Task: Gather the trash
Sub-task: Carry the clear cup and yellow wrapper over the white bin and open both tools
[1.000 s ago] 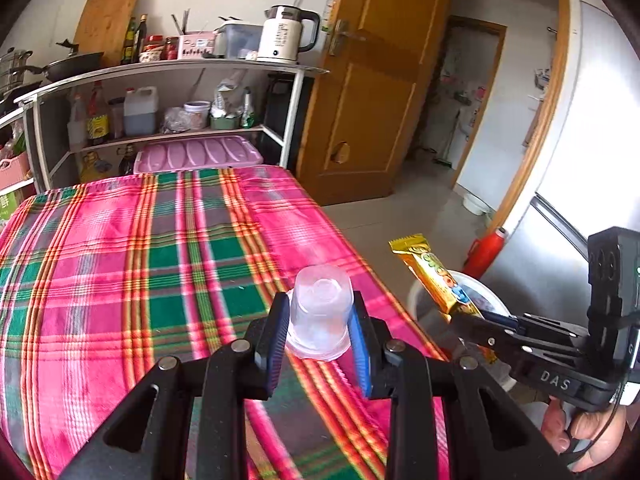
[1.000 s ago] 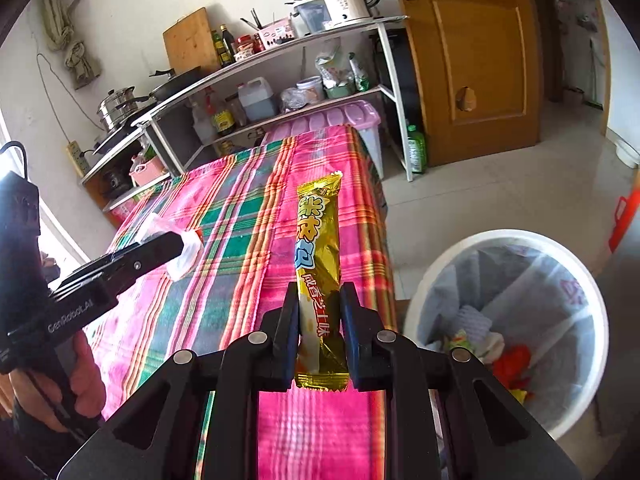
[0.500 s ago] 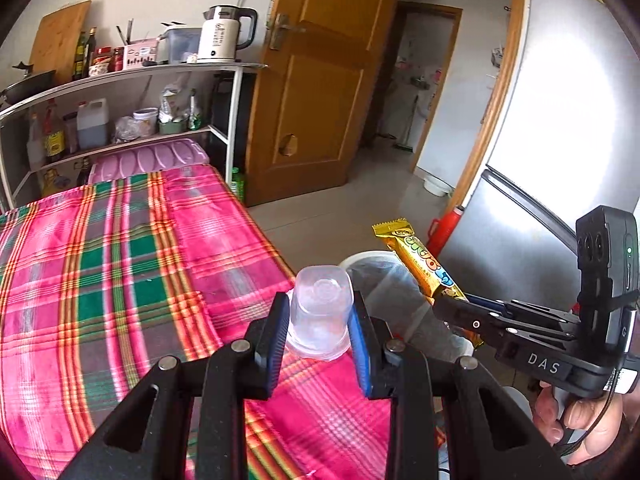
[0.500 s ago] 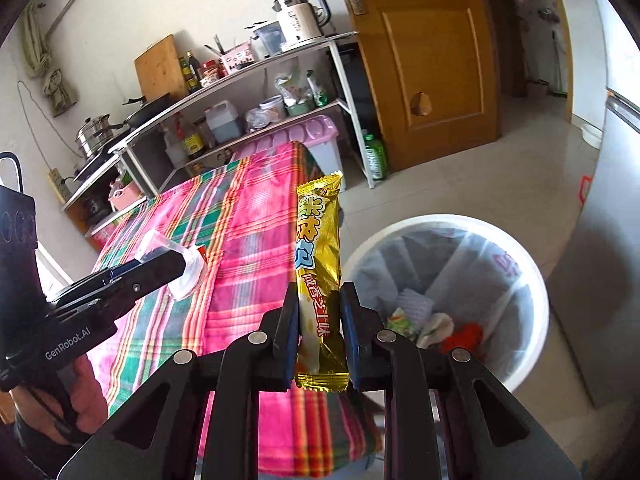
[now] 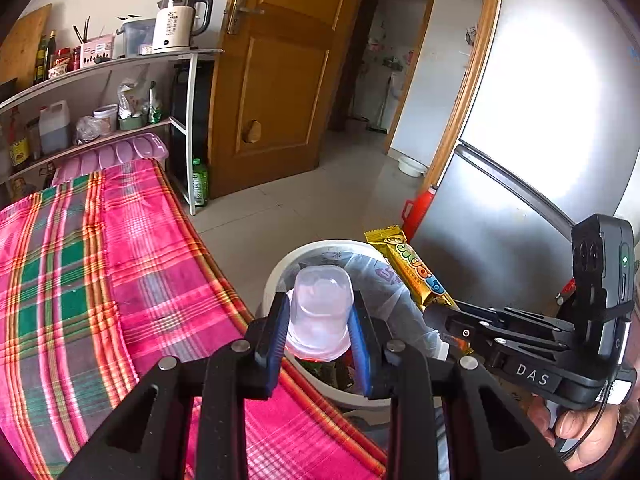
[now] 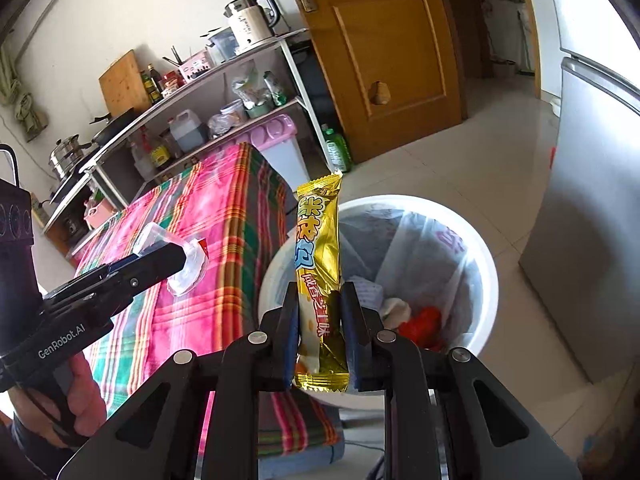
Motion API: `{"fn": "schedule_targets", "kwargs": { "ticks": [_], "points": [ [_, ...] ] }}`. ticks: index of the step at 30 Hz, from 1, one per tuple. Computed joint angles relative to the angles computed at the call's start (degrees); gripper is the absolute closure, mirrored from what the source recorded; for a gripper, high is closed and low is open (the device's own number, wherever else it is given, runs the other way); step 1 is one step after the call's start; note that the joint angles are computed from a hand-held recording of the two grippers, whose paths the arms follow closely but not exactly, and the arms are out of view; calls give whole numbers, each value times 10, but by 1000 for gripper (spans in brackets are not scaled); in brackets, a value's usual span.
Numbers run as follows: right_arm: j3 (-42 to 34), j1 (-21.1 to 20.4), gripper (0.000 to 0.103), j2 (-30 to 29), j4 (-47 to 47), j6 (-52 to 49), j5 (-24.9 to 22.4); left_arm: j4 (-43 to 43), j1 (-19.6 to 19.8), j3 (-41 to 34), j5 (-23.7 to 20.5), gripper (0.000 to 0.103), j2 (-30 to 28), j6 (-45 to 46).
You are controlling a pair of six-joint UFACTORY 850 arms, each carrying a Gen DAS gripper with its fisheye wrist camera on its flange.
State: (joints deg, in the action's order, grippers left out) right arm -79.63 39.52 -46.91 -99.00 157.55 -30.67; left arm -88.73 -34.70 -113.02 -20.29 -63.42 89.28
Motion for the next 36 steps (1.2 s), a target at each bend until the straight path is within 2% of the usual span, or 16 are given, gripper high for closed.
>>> {"fn": "schedule_targets", "kwargs": {
  "ticks": [17,21,26,29,32,36],
  "points": [
    [25,-29,83,-10,-16,49,31,302,-28,-181,-27,72,-117,-322],
    [24,-34,83,-14,-13,45,39,364,-30,-232,-44,72,-148,-396],
    [16,-37,81,-21,12,22,42,444,-30,-325,-89,71,-200,-492],
    [15,-37,73,-23,21,14,42,481,-30,-380,-113,64,-230,-538],
    [16,-36,69,-21,29,8,38,476,-29,-388,-118,60,-234,-539],
    [19,-31,69,-17,33,5,31,425,-28,-309,-88,59,-190,-480]
  ]
}}
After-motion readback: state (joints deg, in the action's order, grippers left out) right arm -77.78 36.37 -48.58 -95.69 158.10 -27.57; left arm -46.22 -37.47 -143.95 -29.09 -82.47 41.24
